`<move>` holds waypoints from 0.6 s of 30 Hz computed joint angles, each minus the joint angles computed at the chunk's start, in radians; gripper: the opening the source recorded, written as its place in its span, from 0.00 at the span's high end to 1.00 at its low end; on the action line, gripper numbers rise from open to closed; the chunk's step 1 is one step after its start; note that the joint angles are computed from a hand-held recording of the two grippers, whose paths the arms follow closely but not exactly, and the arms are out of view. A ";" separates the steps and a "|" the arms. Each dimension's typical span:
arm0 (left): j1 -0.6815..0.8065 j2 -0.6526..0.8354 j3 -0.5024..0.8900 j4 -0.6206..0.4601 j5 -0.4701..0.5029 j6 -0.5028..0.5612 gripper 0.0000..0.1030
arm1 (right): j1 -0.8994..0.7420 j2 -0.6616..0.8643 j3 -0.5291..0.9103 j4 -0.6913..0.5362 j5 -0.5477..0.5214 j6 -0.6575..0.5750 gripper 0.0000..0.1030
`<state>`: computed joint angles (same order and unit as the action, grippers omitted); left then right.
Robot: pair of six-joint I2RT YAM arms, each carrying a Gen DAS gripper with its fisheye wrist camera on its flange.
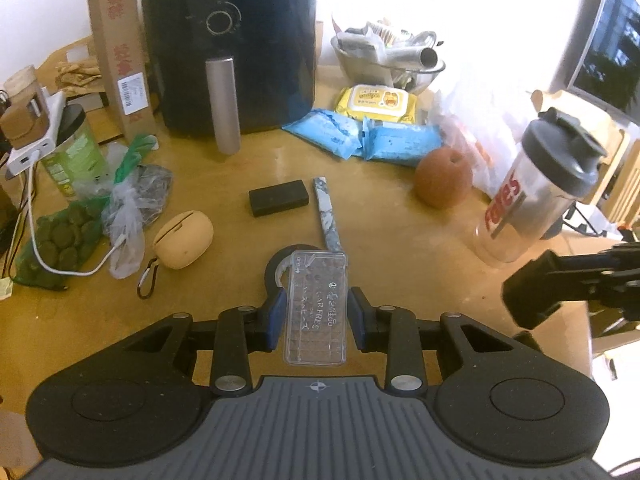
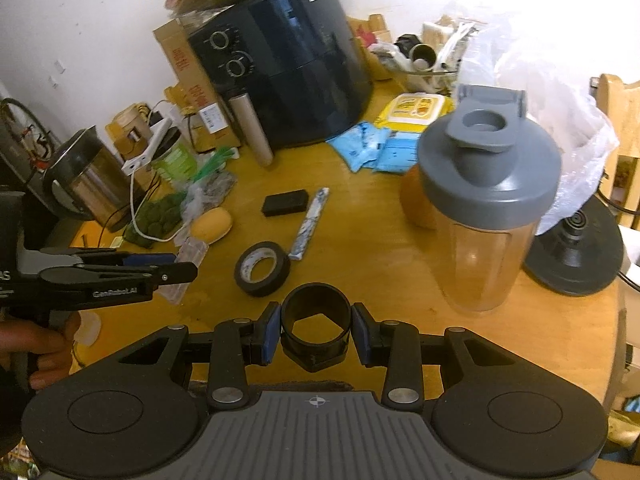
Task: Organize rigid objects
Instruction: 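Carry the clear case in the left gripper and cup in the right toward the box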
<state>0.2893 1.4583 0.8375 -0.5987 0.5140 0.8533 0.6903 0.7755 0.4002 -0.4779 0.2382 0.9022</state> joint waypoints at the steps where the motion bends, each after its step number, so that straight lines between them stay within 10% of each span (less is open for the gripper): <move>1: 0.008 -0.010 0.000 -0.012 0.002 0.004 0.68 | 0.004 0.001 0.000 0.004 -0.003 -0.004 0.61; 18: 0.168 -0.182 -0.045 -0.256 0.035 0.157 0.68 | 0.098 -0.046 -0.006 -0.025 0.011 0.025 0.61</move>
<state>0.4575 1.2759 0.7929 -0.8544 0.5493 1.0100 0.7883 0.7300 0.3945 -0.5030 0.2494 0.9269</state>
